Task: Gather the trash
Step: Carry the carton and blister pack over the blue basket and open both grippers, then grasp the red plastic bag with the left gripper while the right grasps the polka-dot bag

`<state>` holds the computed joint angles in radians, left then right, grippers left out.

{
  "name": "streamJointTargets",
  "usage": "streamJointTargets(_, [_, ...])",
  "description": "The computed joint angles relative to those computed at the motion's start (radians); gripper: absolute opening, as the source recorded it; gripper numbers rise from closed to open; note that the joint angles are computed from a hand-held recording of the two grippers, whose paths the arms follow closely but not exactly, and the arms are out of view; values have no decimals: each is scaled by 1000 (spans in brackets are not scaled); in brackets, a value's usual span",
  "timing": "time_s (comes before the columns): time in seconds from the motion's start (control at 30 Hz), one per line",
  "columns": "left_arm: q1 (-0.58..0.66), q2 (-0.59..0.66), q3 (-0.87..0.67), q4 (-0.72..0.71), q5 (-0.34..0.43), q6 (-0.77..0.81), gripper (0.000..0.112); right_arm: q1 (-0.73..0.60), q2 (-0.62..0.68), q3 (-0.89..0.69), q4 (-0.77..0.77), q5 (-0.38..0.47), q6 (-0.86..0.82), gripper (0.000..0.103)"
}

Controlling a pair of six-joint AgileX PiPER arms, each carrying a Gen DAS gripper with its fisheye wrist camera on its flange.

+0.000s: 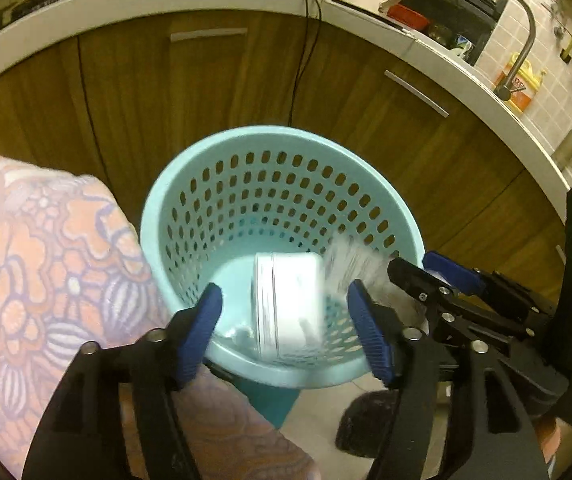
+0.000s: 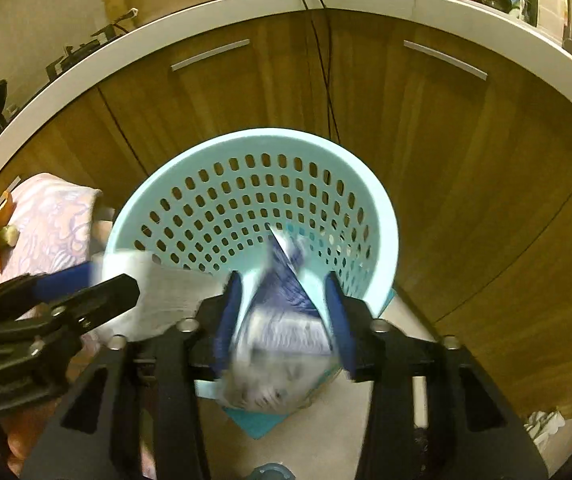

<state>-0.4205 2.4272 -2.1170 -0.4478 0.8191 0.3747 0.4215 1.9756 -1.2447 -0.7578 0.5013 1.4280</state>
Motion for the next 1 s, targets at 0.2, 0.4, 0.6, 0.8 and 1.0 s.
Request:
streamJointTargets(0.2, [31,-83,123,-71,-47,80,65,17,-32,29,-33,4,53,49])
streamJointTargets(0.4, [79,-213,327,-191,-126,213,65,71,-68,21,-83,49,92,49])
streamJointTargets(0.6, [141,-351,511,-315,-185,360,66,156,-76,-45,-122,107,97,49])
streamJointTargets(0.8, [241,-490,663,-464,-195,514,66,238,-50,-165,-128,166,49,49])
streamJointTargets(1.0, [359,-612,778,-565,-179,626,65,305,-11,-277,-131,192,19,49])
